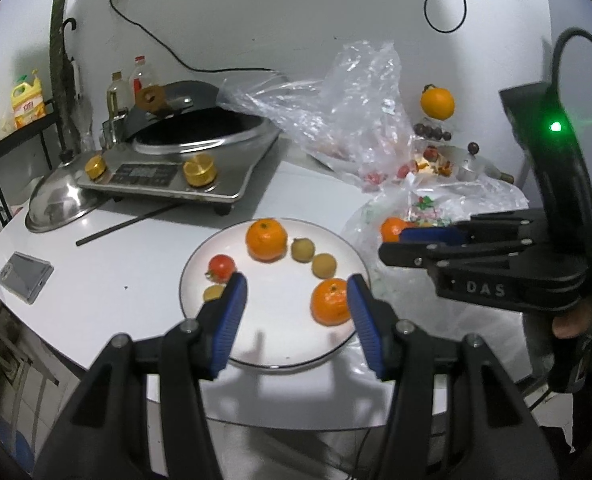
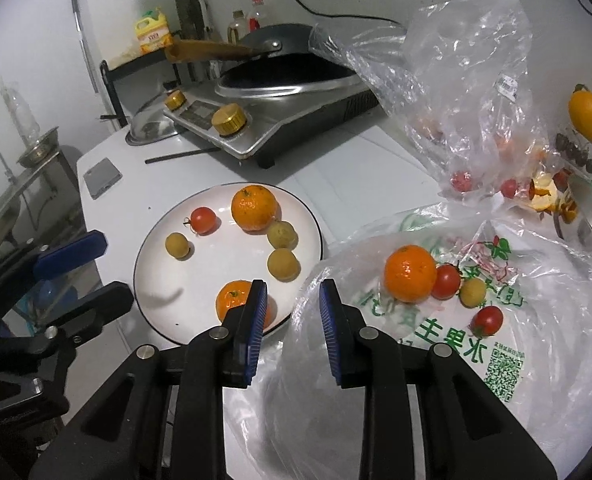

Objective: Organize fruits
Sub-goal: 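Move both open tools back over the fruit on the plastic bag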

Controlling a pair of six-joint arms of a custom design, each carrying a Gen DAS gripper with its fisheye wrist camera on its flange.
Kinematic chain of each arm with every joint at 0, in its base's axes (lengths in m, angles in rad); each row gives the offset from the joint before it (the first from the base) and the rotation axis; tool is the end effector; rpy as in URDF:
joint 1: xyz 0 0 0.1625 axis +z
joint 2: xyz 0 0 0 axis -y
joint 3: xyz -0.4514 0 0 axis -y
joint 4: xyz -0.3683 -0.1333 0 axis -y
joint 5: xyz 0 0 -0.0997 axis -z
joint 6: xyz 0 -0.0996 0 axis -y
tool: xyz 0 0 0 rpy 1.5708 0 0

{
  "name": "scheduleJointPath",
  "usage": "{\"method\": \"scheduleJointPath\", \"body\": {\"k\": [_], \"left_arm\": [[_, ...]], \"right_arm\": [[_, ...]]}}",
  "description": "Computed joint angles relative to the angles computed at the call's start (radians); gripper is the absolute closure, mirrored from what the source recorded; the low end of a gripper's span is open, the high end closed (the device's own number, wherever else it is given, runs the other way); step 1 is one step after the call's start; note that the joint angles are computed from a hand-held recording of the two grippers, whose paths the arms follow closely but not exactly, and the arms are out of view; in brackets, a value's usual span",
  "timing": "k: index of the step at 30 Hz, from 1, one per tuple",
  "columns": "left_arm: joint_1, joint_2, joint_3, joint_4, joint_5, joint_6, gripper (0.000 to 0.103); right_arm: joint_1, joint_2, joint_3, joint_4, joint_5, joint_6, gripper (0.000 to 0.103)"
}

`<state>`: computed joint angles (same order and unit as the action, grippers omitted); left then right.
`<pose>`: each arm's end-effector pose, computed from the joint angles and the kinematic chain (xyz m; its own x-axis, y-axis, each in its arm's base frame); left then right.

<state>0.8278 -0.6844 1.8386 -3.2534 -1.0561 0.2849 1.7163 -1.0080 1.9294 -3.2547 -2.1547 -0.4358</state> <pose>-0.2910 -0.5863 0.0865 -0.6121 0.5685 -0.5497 0.7880 0.4962 -0.3643 0.1636 -0.5754 0.2597 -0.7541 -0.0701 0.6530 -0.4668 0.7566 -0.4579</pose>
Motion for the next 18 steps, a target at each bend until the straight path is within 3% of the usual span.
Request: {"method": "scheduleJointPath", "body": {"k": [10, 13, 18], "left_arm": [[-0.042, 0.03, -0.009, 0.006, -0.003, -0.006, 0.049], [-0.054, 0.04, -0.012, 0.014, -0.007, -0.015, 0.049], [-0.07, 0.06, -0.024, 0.024, -0.016, -0.02, 0.049]], "right_arm": [[-0.021, -0.08, 0.077, -0.089, 0.036, -0.031, 0.073], [-0.028, -0.104, 0.099, -0.1, 0.038, -0.043, 0.064], [-0.04, -0.141, 0.135, -0.124, 0.04, -0.064, 0.064]]}}
